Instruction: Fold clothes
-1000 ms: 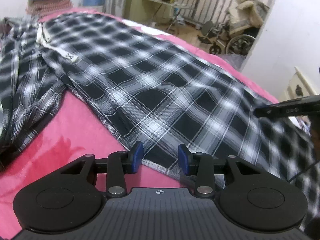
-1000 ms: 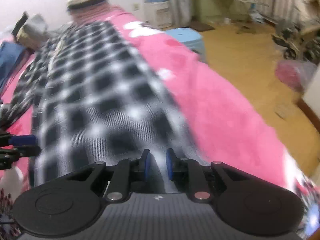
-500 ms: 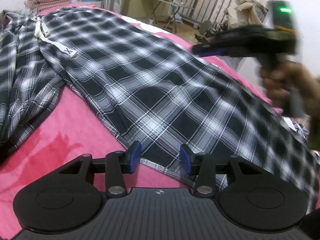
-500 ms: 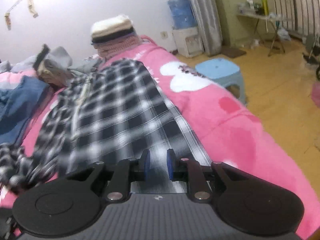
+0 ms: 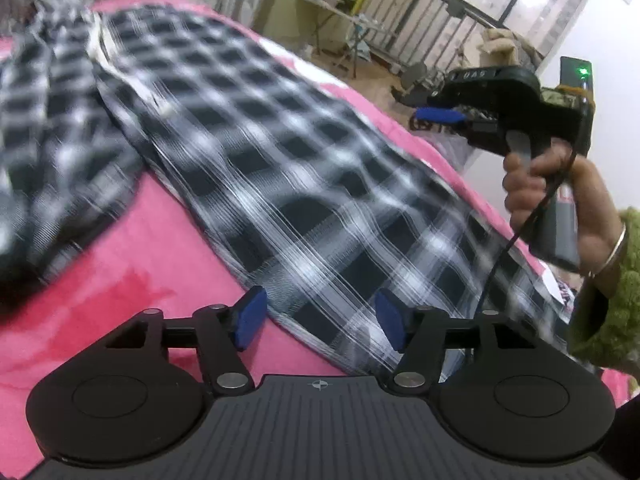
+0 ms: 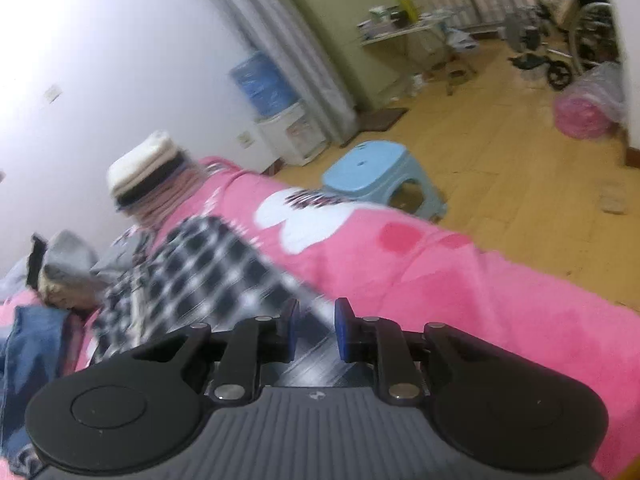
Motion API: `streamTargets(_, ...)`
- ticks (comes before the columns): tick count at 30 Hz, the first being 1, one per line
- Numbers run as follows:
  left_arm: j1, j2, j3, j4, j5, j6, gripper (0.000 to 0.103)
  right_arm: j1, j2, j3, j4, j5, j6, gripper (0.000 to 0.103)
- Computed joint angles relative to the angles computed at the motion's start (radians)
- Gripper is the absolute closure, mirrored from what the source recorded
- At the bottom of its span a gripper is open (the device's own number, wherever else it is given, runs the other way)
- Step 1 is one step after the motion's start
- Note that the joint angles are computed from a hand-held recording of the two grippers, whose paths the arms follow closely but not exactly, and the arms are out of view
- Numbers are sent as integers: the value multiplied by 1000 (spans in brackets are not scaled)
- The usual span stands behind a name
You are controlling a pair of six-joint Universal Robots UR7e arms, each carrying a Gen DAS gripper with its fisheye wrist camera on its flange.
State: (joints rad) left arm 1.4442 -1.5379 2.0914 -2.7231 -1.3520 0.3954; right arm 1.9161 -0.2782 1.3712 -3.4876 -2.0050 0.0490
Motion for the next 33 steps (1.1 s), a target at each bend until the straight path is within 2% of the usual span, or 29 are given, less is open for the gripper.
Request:
streamTargets(5, -17, -65, 15, -61, 63, 8, 39, 19, 21, -38, 31, 110, 23, 82)
streamTargets(11, -32, -151, 18, -105, 145, -75, 38, 63, 32, -87, 95, 232, -6, 81)
streamTargets(15, -41, -201, -2, -98, 174, -184, 38, 107, 10, -76, 111, 284, -67, 72)
streamTargets(19, -88, -277, 9, -103, 280, -249, 38, 155, -8, -94, 189, 313, -130, 71)
streamTargets(23, -140, -343, 31, -93, 468, -306, 37, 201, -7, -181, 385, 354, -180, 71)
streamTargets(26, -134, -375, 49, -80, 548, -337, 37, 244, 29, -303, 586, 360, -262, 70)
streamTargets(29, -97, -366, 66, -115, 582, -342, 37, 288, 98, -465, 809, 354, -348, 69)
streamTargets(33, -26, -299, 85, -246, 571, -351, 37, 327, 218, -676, 1052, 363, -405, 68)
